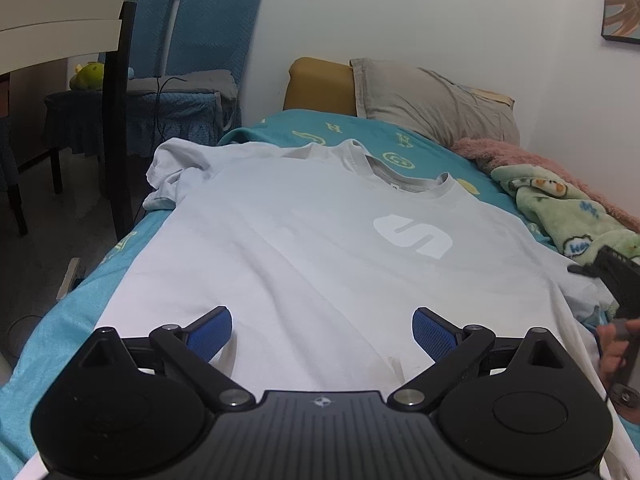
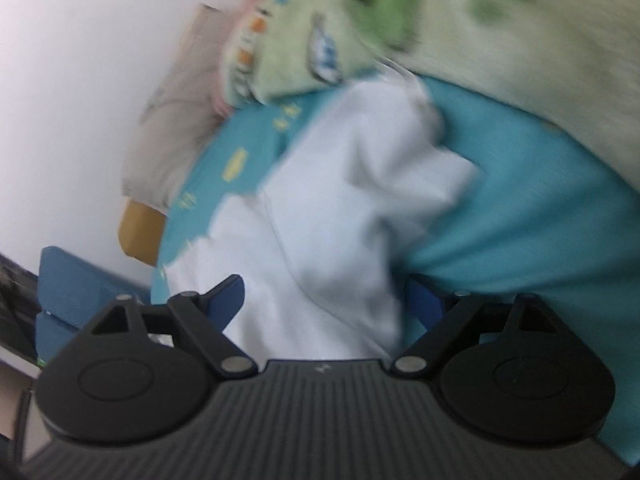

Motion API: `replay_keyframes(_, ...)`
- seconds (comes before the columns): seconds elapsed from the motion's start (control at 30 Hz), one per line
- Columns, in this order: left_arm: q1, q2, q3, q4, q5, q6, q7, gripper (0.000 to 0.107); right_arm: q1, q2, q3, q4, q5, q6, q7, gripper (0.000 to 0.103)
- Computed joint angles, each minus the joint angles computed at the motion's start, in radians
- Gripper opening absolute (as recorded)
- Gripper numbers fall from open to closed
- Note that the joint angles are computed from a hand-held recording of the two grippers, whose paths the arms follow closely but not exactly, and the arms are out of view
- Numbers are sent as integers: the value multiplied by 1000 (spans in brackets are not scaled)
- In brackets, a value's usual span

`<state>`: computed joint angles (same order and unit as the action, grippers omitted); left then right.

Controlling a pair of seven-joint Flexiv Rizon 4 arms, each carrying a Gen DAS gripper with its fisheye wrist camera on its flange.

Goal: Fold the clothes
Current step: 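Grasp the T-shirt side with the right gripper and fold it across the body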

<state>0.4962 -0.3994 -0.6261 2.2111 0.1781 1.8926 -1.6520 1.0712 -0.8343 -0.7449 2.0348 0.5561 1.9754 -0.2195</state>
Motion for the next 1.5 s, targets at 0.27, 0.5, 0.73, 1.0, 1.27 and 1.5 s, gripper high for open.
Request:
replay_keyframes(0.27,0,-32,-18,-15,-48,-42,27,98,98,-286,-254,-85,42,-98,183,89)
replay_keyframes(0.5,-11,-38,-15,-19,-68,-37,37,98,-35,-110,-221,-126,-312,-344,79,36)
replay_keyframes(0.73,55,-25,-83,-13,-85,-84,-3,98,53,-37,-382,-114,-536,-451,30,11)
replay_keyframes(1.0,182,23,-205,36,-132,-88,-40,98,180,-53,-519,-261,-804,-584,-92,10)
replay_keyframes(1.27,280,79,-253,68,-182,-143,-61,98,-74,-134,-124,-741,-1001,-804,-228,12)
replay_keyframes(1.5,43,75,-11,20,-253,-173,23,98,-282,-214,246,-973,-966,-906,-343,64)
